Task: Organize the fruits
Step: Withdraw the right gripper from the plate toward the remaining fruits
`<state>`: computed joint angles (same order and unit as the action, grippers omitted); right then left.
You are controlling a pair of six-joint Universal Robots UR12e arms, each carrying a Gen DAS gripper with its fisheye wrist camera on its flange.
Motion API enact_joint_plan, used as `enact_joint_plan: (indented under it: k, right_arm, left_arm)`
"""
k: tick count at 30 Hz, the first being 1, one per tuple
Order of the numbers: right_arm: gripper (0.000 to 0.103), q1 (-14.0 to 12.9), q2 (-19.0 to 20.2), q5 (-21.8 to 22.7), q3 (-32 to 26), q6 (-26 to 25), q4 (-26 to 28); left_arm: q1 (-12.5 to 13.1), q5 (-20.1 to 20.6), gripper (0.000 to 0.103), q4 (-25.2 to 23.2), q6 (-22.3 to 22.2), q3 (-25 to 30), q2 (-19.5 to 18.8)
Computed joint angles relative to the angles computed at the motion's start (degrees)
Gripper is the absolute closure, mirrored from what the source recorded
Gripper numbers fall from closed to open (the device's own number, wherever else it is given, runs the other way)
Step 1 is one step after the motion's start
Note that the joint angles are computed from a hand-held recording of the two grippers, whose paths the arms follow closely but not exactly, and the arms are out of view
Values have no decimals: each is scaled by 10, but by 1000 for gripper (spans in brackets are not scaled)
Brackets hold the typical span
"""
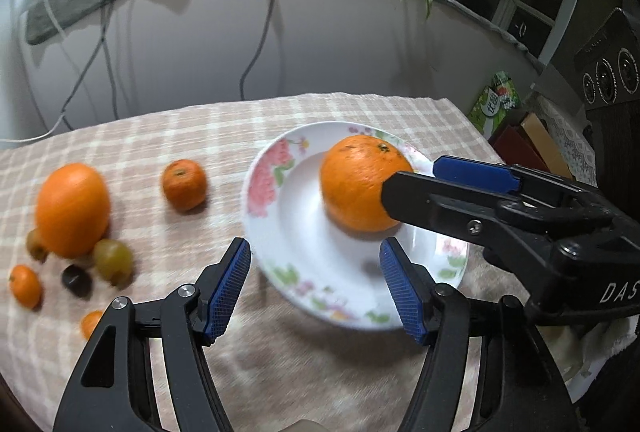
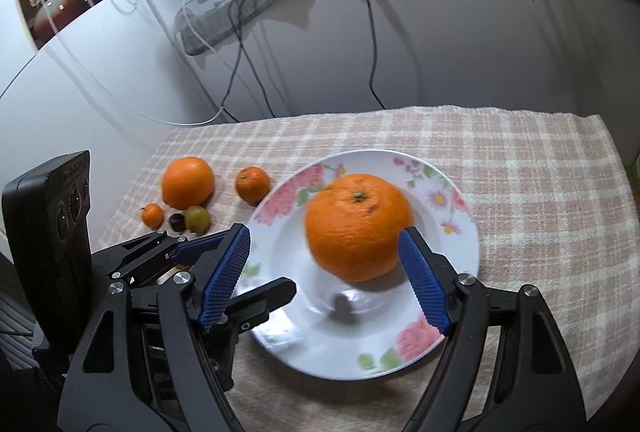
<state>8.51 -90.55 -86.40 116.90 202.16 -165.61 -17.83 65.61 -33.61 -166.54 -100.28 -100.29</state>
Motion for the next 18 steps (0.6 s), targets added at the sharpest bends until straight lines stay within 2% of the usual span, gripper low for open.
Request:
enact_joint_plan:
  k: [9,12,18]
  right_arm:
    - [24,38,8,-26,-13,-25,-21]
    - [24,49,15,-22,-19,-38,-29]
    - [24,68,32,-7,-38,-57,-12]
  left_arm:
    - [35,16,36,26,-7,-45,35]
    - [49,27,36,33,-12,-63,49]
    - [81,42,36,29,-23,-95,72]
